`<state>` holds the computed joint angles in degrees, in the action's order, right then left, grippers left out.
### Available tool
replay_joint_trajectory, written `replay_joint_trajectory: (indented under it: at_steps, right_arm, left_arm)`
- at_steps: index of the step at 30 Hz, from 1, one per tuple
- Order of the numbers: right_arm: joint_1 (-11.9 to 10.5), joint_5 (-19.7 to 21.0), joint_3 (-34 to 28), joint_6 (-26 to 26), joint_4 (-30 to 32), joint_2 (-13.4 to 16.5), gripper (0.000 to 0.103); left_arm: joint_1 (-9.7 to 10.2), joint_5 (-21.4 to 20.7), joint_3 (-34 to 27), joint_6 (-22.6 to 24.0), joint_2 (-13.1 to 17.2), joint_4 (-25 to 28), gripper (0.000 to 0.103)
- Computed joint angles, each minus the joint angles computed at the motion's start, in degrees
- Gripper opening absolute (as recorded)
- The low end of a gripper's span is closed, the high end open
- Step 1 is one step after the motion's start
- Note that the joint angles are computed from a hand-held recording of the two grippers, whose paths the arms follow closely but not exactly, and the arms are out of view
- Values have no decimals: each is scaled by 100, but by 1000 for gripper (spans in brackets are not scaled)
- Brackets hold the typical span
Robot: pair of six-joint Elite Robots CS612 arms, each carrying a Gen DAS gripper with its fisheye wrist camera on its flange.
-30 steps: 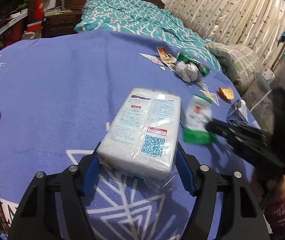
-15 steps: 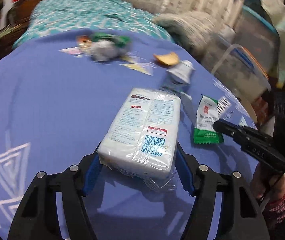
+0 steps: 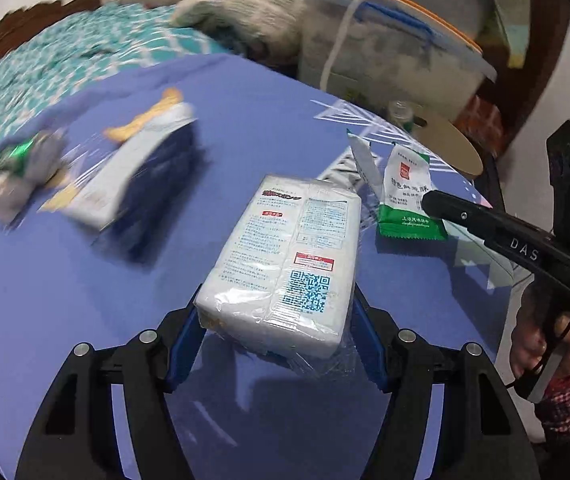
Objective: Collect trash
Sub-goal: 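Lift the wipe pack with the left tool while the right tool lifts the packet, then carry wipe pack and packet over the beige bin and open both tools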
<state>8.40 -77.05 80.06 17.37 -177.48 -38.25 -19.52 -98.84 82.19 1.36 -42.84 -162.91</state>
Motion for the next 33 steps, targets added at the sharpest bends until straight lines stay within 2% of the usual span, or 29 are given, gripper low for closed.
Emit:
replay_joint_trajectory:
  at_steps: [8,11,16,18,21,23,24,25,26,28,29,31,33]
  right_arm:
    - [-295,-65,236,464,-349,-34,12]
    - [-413,-265,294,591,-545,-51,12]
    - [-676,-579,318,899,-791,-75,12]
    - [-787,-685,240,972,-720,-46,12]
    - [-902,-789,44,1041,-407,29,15]
    - [-972,-815,-63,1165,-212,86,16]
    - [-996,-794,-99,1220,-155,107,16]
    - [-1024,-768,-130,1299,-99,133,16]
    - [-1053,-723,-140,1415,-56,146,21]
    - [-1085,-687,-109,1604,-193,166,49]
    - [-1066,-812,-71,1649,-318,161,84]
    - [-998,-1155,22,1661,-732,158,86]
    - [-971,-1185,31,1606,-761,134,84]
  left_arm:
    - [-284,72,-642,557,312,536,63]
    - [-366,1,-986,678,467,764,63]
    - [-563,-248,-1826,936,831,1178,63]
    - [-669,-279,-2255,1066,1032,1362,63]
    - [-843,-117,-2956,1206,1382,1602,63]
    - [-903,-128,-3392,1262,1595,1843,65]
    - [-949,-59,-3628,1302,1716,1971,69]
    - [-981,49,-3792,1313,1804,2068,79]
    - [-1018,249,-3960,1287,1900,2136,83]
    - [-1034,396,-4088,1186,1976,2150,84]
    - [-1022,399,-4120,1112,1991,2185,84]
    - [-952,237,-4073,912,1956,2198,84]
    - [-887,135,-3819,824,1823,1966,84]
